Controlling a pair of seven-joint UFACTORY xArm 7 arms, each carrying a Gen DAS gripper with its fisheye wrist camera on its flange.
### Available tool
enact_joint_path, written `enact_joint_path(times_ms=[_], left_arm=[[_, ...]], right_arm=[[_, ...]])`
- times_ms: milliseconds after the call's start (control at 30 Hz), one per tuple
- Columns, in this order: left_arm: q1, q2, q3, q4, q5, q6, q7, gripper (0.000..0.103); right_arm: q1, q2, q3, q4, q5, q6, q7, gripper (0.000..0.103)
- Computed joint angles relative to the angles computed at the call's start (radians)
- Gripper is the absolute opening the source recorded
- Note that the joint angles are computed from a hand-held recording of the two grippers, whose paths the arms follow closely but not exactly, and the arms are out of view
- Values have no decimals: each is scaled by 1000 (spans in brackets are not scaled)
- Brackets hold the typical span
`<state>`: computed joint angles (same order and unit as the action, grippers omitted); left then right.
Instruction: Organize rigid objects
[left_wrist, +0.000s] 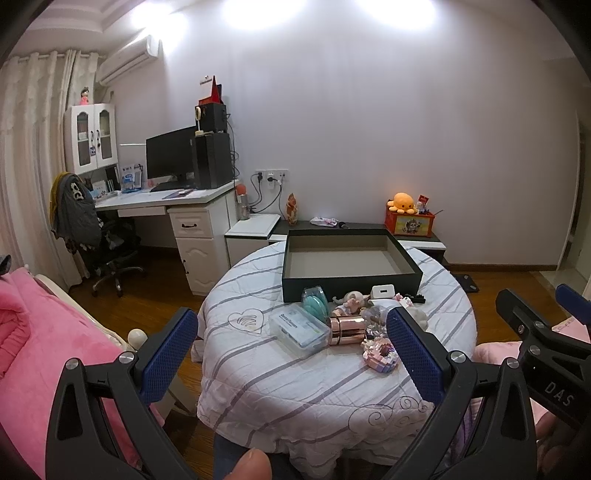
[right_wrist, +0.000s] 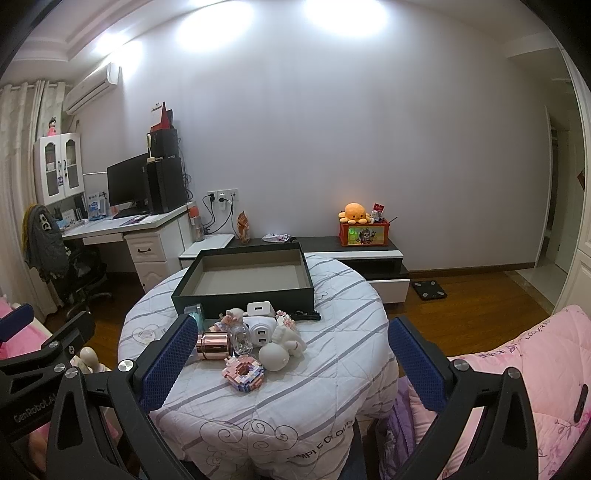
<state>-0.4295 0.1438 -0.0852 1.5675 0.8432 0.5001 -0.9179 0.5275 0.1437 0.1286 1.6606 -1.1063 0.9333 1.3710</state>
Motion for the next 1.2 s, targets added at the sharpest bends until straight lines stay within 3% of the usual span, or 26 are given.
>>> enact_joint_path(times_ms=[333, 500, 633, 800, 967, 1200], left_arm=[[3, -5, -6, -15, -33, 9, 23, 103], [-2, -5, 8, -26, 73, -28, -55, 103], [8, -7, -11, -19, -24, 10, 22, 103], [6, -3, 1, -44, 10, -25, -19, 103], [14, -10, -5, -55, -24, -23, 6, 103], [18, 38, -13, 5, -167, 73, 154, 103]], right_arm=[[0, -1, 1, -2, 7, 2, -6, 103], [0, -1, 1, -1, 6, 2, -6, 103], [0, 1, 1, 1, 9, 2, -8, 103], [-3, -3, 0, -10, 11, -5, -9, 103], [-9, 5, -2, -4, 22, -12, -20, 103], [-14, 39, -20, 23, 54, -33, -62, 103]])
